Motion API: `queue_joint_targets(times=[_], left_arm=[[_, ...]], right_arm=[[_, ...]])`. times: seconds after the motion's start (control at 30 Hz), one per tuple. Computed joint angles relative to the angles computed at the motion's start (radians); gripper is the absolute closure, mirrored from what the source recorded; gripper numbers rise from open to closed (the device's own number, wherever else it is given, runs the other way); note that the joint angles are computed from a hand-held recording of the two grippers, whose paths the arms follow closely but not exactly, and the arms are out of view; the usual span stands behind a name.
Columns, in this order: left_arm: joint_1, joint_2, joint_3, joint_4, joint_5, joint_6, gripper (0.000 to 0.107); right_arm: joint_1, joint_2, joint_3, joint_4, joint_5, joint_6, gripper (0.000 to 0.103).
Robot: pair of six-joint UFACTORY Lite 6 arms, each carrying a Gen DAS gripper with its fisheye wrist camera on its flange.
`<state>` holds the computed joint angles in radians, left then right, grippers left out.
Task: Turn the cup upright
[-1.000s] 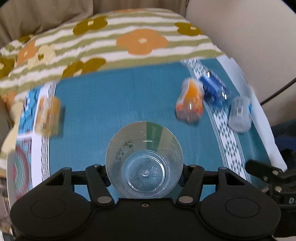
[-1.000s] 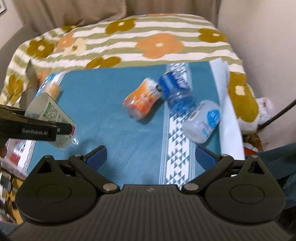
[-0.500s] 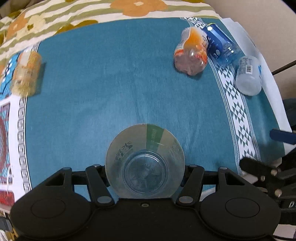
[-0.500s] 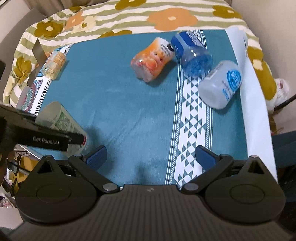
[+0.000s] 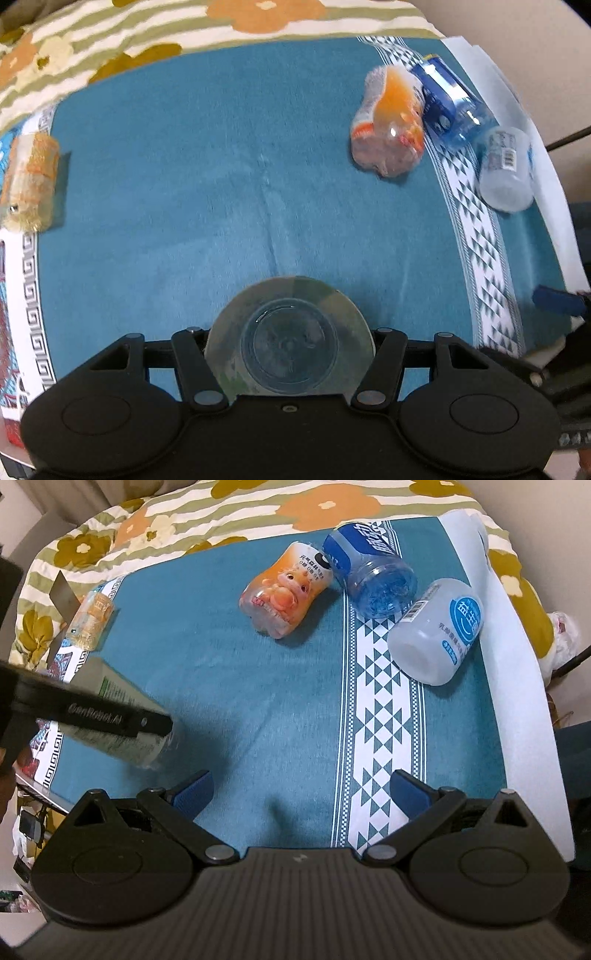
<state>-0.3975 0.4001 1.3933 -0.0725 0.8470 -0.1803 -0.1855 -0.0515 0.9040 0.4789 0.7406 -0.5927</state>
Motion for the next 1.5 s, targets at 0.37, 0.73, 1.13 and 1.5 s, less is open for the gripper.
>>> queue_joint_targets(times=[0.37, 0.73, 1.13, 1.5], left_arm=[[0.1, 0.173, 0.203, -0.157, 0.18, 0.172, 0.04], [0.07, 0.442, 0.513, -0.031, 0.185, 0.151, 0.03], [0.04, 0.409, 0.457, -0.008, 0.105, 0.136, 0.019], [0.026, -0.135, -0.015, 0.101, -0.078, -0.095, 0.004]], right_arm=[[0.025, 0.009, -0.025, 0.028, -0.013, 0.008, 0.0], [0.006, 0.022, -0.03, -0.024, -0.046, 0.122, 0.0], [0.035, 0.028, -0.021, -0.051, -0.055, 0.185, 0.0], [0.086, -0.03, 0.083, -0.114, 0.026, 0.234, 0.0]])
